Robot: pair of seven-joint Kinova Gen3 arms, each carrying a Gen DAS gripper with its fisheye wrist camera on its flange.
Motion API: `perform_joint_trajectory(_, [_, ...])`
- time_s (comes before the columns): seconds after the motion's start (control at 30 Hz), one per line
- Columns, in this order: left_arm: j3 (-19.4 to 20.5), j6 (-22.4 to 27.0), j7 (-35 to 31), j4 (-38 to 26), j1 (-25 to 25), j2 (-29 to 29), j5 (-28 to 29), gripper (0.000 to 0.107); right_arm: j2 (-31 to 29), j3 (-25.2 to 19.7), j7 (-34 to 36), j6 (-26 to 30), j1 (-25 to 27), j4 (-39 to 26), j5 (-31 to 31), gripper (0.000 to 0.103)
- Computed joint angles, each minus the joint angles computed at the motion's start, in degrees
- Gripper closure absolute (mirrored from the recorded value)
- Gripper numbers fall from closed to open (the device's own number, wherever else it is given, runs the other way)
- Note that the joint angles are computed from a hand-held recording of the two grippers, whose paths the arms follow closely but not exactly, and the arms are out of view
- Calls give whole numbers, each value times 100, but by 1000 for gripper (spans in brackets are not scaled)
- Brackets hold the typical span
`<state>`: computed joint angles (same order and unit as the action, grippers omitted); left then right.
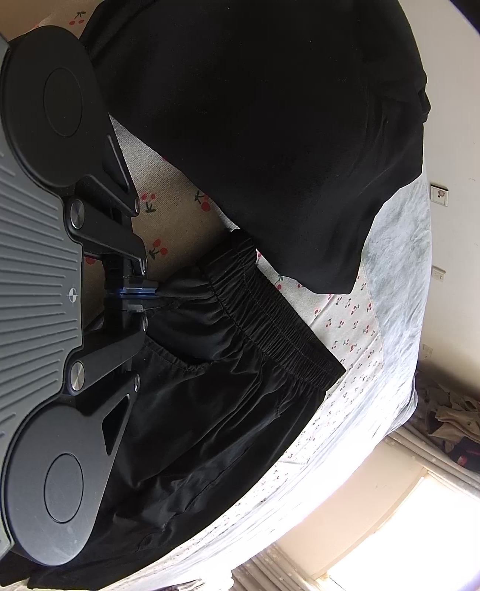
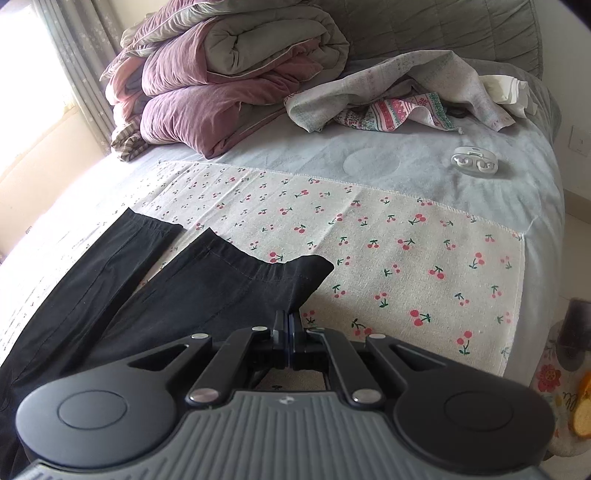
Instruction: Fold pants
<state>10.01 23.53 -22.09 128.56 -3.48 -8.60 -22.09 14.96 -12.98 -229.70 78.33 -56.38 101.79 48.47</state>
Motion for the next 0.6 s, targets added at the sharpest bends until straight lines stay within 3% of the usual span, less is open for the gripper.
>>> perform_joint_trajectory(0.17, [-147,168,-287,-65,112,-164,188,94,194,40,375,381,-64,-280,-105,103])
perform_joint_trajectory(0.27, [201,171,-280,27,-348,-516,275,77,287,114,401,749,-213,-408,-122,102])
perform_joint_trajectory(0.33, [569,98,-466,67,-857,-779,484,62,339,440,456,950,-544,-461,-109,98])
perform_joint_trajectory(0.4, [738,103,-677,-44,-1075,-887,469,50,272,464,545,809,-544,-371,-37,87])
perform_joint_trajectory(0.47, [498,49,-1143,-233,-886,-766,612,41,152,68,594,366,-119,-198,154,79])
perform_joint_trajectory(0.6, [-564,230,-2075,-1113,64,-24,1060,35,-15,-619,1017,-566,919,-54,535,75])
